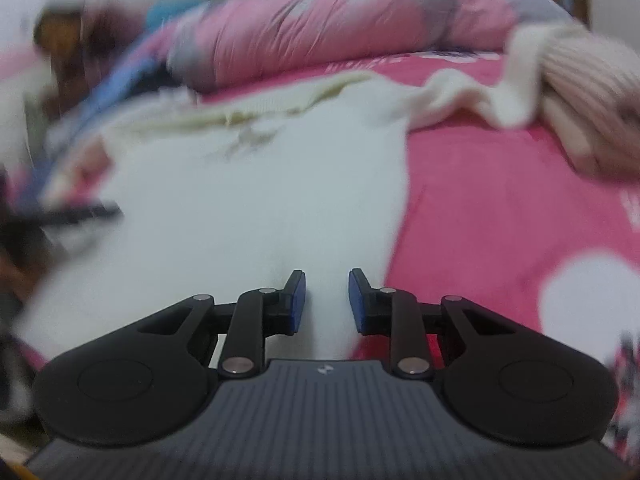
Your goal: Fold clothes
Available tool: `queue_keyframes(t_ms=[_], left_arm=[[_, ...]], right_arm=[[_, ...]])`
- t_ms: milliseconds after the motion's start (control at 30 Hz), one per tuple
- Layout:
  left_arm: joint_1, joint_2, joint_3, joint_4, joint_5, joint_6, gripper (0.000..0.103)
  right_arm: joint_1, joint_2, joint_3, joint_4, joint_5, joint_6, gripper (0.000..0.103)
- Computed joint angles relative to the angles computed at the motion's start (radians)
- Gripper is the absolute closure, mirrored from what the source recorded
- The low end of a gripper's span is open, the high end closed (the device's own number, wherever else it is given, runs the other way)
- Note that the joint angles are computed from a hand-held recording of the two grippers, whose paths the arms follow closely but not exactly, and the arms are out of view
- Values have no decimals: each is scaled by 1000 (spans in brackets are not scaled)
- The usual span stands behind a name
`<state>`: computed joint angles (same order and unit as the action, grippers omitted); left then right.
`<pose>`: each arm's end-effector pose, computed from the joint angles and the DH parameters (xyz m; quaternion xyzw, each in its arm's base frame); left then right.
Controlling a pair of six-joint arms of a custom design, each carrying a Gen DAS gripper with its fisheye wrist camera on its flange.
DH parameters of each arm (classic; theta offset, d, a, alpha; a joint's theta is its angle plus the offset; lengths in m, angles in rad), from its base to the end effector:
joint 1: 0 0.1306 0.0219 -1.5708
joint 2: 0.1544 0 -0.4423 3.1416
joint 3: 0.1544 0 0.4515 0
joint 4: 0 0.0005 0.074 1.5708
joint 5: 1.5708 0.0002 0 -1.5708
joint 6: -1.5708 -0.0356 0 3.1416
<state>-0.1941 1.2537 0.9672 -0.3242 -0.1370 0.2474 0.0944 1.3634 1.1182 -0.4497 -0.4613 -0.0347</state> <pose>0.4647 -0.0869 0.3766 -0.0552 0.8837 -0.0417 0.4628 0.5139 0.0641 0.3947 -0.1232 0.8784 0.2332 0.3986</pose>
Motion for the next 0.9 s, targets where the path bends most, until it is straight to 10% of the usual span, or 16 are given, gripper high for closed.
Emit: queue_keyframes(t_ms=[133,233,333,433,600,900], left_arm=[[-8,10,7,-6,-24,-8,17],[-13,9,7,-10,-36,-14,17],[-16,8,4,-7,-43,-13,17],[-26,10,6,-12,-66,-22,17],[-34,17,14,-23,-90,-35,16],[-38,19,15,-26,-104,-42,15]], right_arm=[[-97,-58,-78,132,-122,-322,60],[-103,-32,-84,95,-184,-363,59],[-79,-23,-98,79,-208,-316,59],[-36,-55,-108,93,-116,-243,90],[50,-103,-138,199,-10,-78,86],[44,-110,-225,357,-81,-232,72]])
